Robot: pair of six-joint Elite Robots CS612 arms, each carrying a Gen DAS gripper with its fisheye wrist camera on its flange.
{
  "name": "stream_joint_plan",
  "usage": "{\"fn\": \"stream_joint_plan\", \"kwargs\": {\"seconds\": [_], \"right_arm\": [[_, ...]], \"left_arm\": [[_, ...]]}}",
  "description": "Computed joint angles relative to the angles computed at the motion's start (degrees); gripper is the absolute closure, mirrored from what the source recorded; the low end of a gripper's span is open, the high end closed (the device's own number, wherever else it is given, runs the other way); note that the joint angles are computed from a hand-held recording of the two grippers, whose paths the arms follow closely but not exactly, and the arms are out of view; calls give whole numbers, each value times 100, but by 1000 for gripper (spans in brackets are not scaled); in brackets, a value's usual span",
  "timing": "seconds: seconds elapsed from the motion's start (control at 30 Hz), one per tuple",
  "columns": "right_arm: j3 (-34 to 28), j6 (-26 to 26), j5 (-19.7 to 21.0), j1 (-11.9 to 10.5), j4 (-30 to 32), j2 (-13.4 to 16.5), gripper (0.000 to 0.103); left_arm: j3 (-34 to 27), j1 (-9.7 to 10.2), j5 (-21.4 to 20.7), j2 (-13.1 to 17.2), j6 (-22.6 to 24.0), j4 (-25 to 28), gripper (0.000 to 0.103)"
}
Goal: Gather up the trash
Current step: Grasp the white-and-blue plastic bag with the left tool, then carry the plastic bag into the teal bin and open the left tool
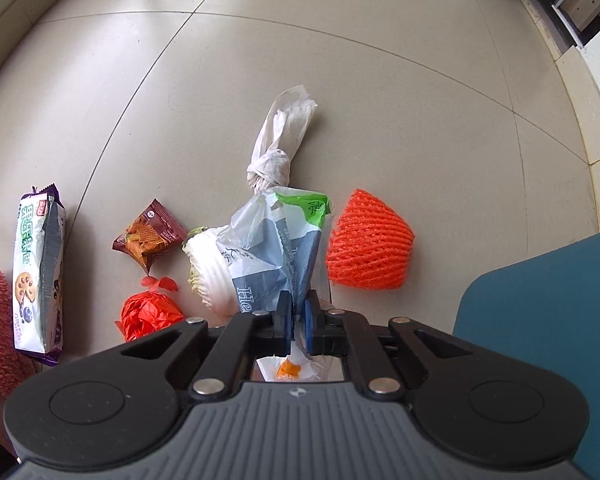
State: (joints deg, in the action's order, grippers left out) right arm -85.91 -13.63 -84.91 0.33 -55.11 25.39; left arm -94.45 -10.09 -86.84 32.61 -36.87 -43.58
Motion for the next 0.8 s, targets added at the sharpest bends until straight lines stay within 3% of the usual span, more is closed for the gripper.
{"fn": "stream_joint_plan", "kwargs": {"seconds": [0.47,0.8], "right_arm": [[9,113,132,-48,-5,-8,100],[-4,132,176,-63,-3,12,100]], "left_arm": [[-179,-532,235,-783,673,-241,98],[44,-896,-65,-1076,1288,-742,98]]}}
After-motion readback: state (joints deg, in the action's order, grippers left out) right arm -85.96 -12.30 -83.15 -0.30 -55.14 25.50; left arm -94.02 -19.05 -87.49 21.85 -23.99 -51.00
